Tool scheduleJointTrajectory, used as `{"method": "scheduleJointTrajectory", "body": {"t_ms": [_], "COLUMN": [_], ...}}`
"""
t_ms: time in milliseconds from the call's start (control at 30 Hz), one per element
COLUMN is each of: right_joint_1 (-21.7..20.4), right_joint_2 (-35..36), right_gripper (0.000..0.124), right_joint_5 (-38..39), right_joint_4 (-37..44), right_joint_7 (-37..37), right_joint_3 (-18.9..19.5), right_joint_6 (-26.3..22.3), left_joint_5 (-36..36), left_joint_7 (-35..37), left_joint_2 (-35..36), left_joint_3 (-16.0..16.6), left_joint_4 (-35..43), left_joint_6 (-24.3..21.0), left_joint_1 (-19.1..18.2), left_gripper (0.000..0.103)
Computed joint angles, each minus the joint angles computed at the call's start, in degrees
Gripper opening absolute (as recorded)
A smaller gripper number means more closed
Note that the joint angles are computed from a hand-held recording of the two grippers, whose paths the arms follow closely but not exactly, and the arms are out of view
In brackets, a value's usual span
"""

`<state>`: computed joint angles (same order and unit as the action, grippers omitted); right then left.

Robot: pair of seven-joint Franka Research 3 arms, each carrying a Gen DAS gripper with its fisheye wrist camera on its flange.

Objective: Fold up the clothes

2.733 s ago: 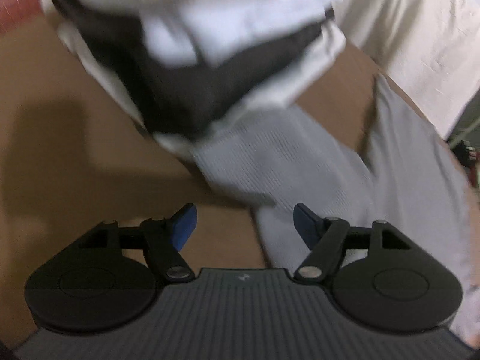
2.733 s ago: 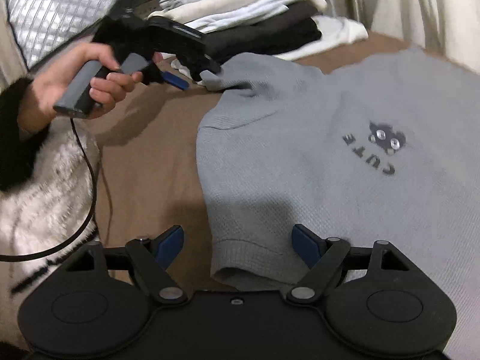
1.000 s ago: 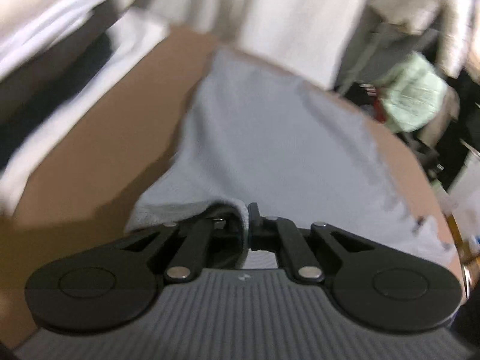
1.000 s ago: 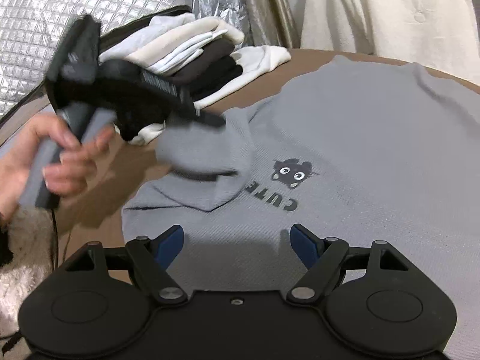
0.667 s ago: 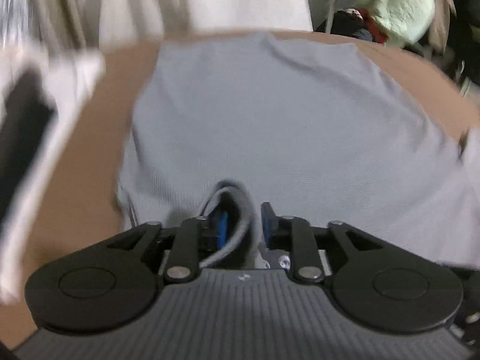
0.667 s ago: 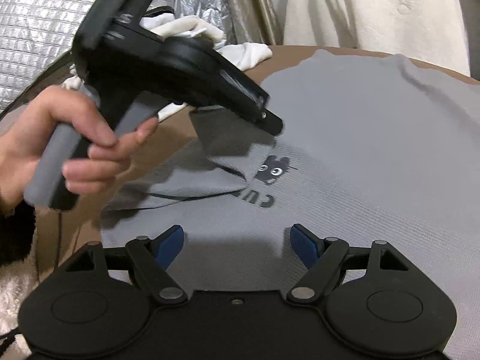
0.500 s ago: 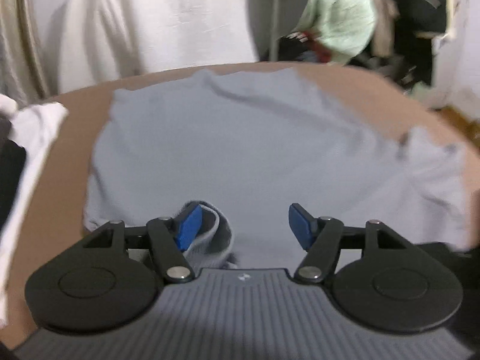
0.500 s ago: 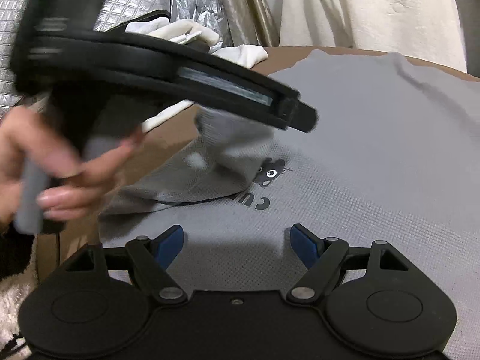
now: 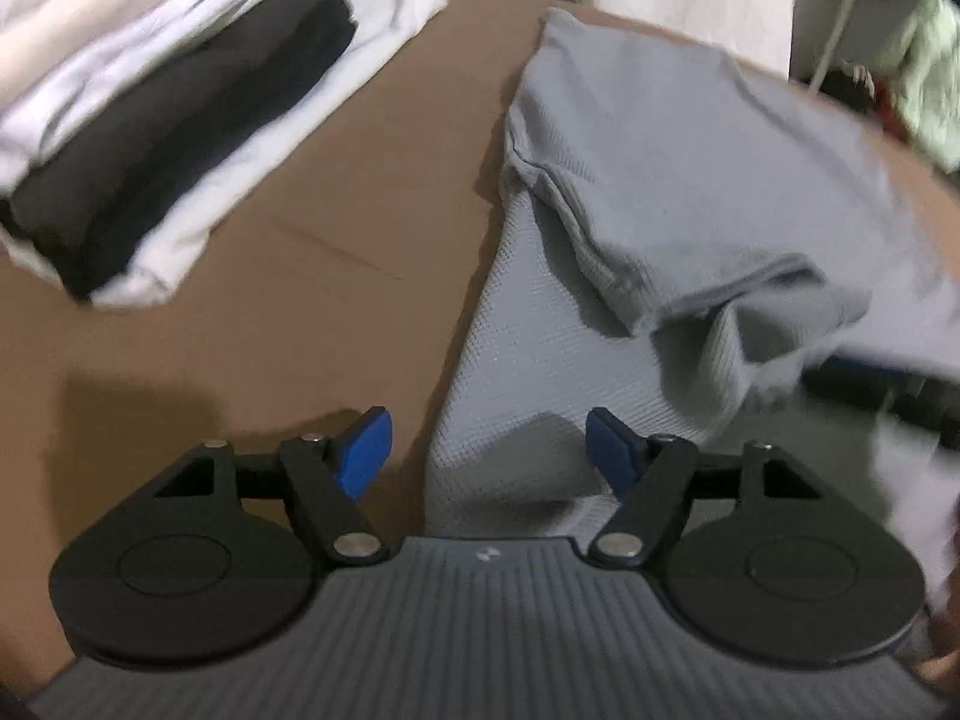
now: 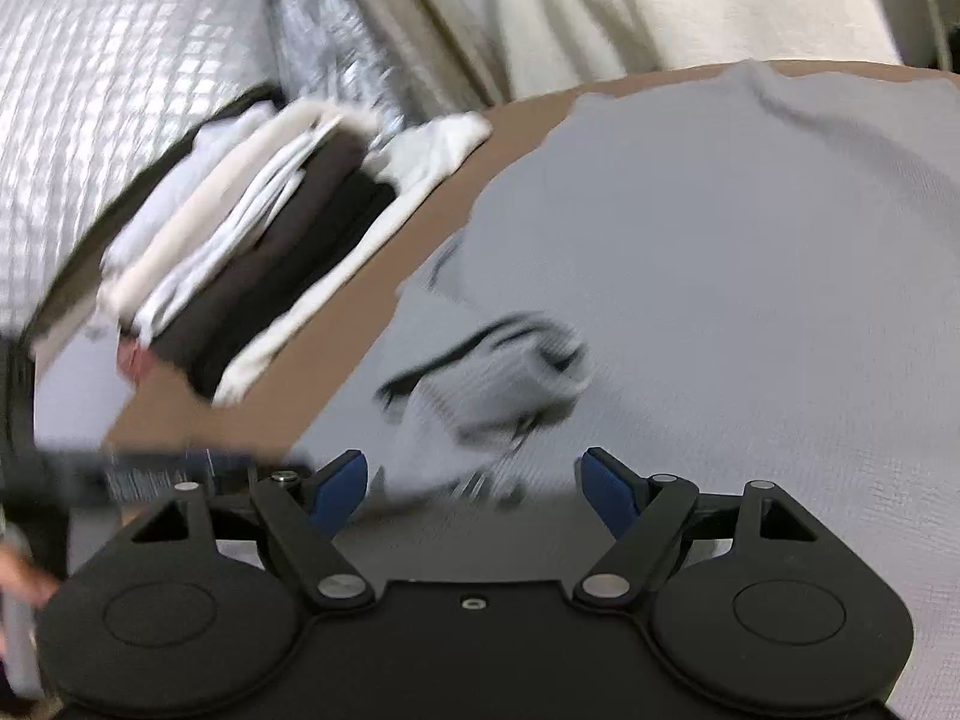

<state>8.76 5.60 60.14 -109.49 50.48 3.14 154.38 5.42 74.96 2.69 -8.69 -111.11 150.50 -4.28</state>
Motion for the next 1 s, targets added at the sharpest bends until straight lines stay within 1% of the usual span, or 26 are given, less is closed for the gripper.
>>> {"method": "scheduleJointTrajectory", "body": {"t_ms": [67,100,200,267,300,333,367,400,467,500,567,633,667,700,733,767,800,833,900,967,1000], "right_joint_1": [-0.2,-0.5,-2.2,-1.8,-1.5,-1.5,-1.4,-1.4,-1.8,-2.0,-2.5,-2.4,-2.3,-2.1,-2.0,-1.8,-1.4,-1.0,-0.2,0.6,0.8], "right_joint_2": [0.7,1.1,2.1,2.4,2.6,2.8,3.0,3.3,3.5,3.4,2.8,2.5,2.5,2.6,2.6,2.5,2.3,2.1,1.7,1.1,0.7], "right_gripper": [0.083,0.083,0.084,0.084,0.084,0.083,0.083,0.082,0.081,0.079,0.075,0.063,0.06,0.053,0.041,0.033,0.023,0.022,0.022,0.024,0.027], "right_joint_5": [1.4,2.3,8.3,9.3,10.0,10.8,11.5,12.3,12.9,13.2,15.7,15.8,14.8,13.4,12.1,10.6,8.6,6.8,3.5,0.6,0.1], "right_joint_4": [0.5,1.0,2.1,2.0,2.0,2.1,2.2,2.4,2.5,2.5,2.1,2.0,2.2,2.2,2.1,1.9,1.5,1.1,0.3,-0.8,-1.3], "right_joint_7": [1.8,2.8,-0.4,-2.9,-5.2,-6.2,-7.2,-8.1,-6.5,-5.6,-7.5,-8.9,-9.1,-9.1,-9.1,-9.1,-8.8,-8.7,-8.4,-8.2,-8.5], "right_joint_3": [-0.2,-0.3,0.1,0.5,0.8,1.0,1.1,1.2,1.0,0.9,1.0,0.8,0.7,0.6,0.6,0.6,0.6,0.6,0.7,0.9,1.0], "right_joint_6": [1.4,1.5,-2.6,-0.8,0.7,1.5,2.2,2.9,2.6,2.2,1.8,1.4,0.7,0.0,-0.6,-1.1,-0.9,-0.4,1.1,3.4,4.4], "left_joint_5": [1.5,-0.2,-5.3,0.9,8.6,18.1,25.5,28.9,26.7,25.0,21.9,19.2,19.6,21.5,23.5,25.1,26.5,28.7,29.8,26.0,25.9], "left_joint_7": [2.0,4.4,11.3,10.3,6.2,0.4,-3.6,-7.6,-9.6,-9.7,-10.1,-10.1,-10.5,-12.0,-13.6,-15.2,-16.6,-18.6,-18.3,-12.3,-12.3], "left_joint_2": [0.5,0.0,-3.6,-3.6,-3.1,-2.4,-1.8,-1.7,-2.3,-2.9,-4.7,-6.6,-7.6,-8.3,-9.0,-9.7,-9.7,-9.7,-8.8,-6.5,-6.3], "left_joint_3": [-0.4,-0.5,-0.7,-0.9,-1.1,-1.3,-1.3,-1.1,-0.6,-0.3,0.4,0.7,0.5,0.1,-0.3,-0.6,-0.9,-1.4,-1.7,-1.3,-1.2], "left_joint_4": [0.8,0.7,-4.7,-5.1,-4.9,-4.4,-3.7,-3.1,-2.6,-2.8,-4.7,-6.9,-7.9,-8.7,-9.4,-10.0,-10.0,-9.9,-8.8,-6.6,-6.3], "left_joint_6": [-0.4,-0.6,2.5,1.1,1.1,0.5,-0.8,-2.1,-4.1,-4.3,-2.4,-0.2,0.6,1.0,1.3,1.2,0.9,-0.5,-3.9,-8.3,-9.3], "left_joint_1": [-0.4,-0.2,-0.5,-1.2,-1.2,-1.5,-1.9,-2.2,-2.0,-1.7,-0.9,-0.4,-0.2,0.1,0.4,0.6,0.9,1.2,0.9,-0.1,-0.3], "left_gripper": [0.072,0.072,0.074,0.074,0.074,0.076,0.071,0.063,0.005,0.006,0.005,0.004,0.004,0.004,0.003,0.003,0.003,0.003,0.003,0.003,0.004]}}
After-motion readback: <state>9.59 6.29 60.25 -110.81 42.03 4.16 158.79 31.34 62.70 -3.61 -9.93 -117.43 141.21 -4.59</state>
